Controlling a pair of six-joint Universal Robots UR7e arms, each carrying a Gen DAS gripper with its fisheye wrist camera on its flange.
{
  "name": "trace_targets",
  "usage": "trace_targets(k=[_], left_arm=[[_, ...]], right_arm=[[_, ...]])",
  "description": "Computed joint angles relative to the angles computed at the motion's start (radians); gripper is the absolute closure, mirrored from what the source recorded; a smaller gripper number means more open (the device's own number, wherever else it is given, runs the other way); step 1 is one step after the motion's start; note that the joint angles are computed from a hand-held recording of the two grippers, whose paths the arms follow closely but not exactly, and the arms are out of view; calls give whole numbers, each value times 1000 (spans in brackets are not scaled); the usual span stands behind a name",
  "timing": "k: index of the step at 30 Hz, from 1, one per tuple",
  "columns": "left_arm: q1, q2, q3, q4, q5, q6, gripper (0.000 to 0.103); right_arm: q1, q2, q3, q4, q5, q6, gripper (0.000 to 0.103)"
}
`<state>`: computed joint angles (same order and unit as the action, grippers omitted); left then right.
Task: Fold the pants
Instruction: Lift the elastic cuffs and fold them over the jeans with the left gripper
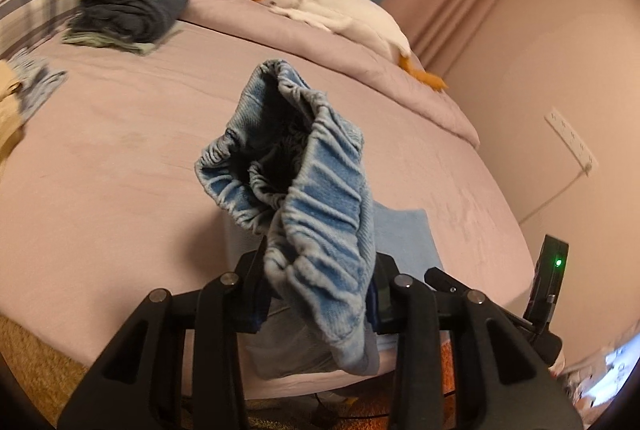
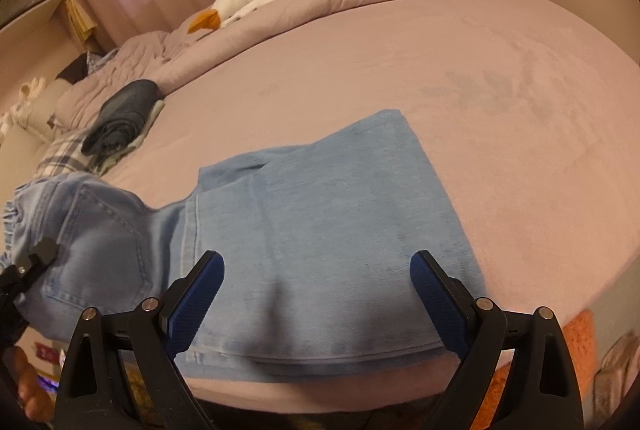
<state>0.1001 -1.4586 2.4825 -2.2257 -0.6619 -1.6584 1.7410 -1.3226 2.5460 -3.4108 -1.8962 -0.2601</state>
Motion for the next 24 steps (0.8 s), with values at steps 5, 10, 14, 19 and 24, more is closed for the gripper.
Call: trace_targets(k=[5, 10, 14, 19, 24], left_arm=[[86, 123, -26, -196, -53, 198, 67], [151, 215, -53, -309, -105, 316, 67], [209, 287, -72, -418, -167, 428, 65], [239, 340, -91, -452, -208, 474, 56], [207, 307, -88, -424, -225, 493, 39]], right_arm=[[-26, -22, 6, 8, 6, 1, 9], [-57, -54, 12, 25, 14, 1, 9], [-76, -63, 11, 36, 20, 6, 9], [-89, -68, 7, 54, 14, 3, 9], [-99, -83, 6, 62, 20, 1, 9]])
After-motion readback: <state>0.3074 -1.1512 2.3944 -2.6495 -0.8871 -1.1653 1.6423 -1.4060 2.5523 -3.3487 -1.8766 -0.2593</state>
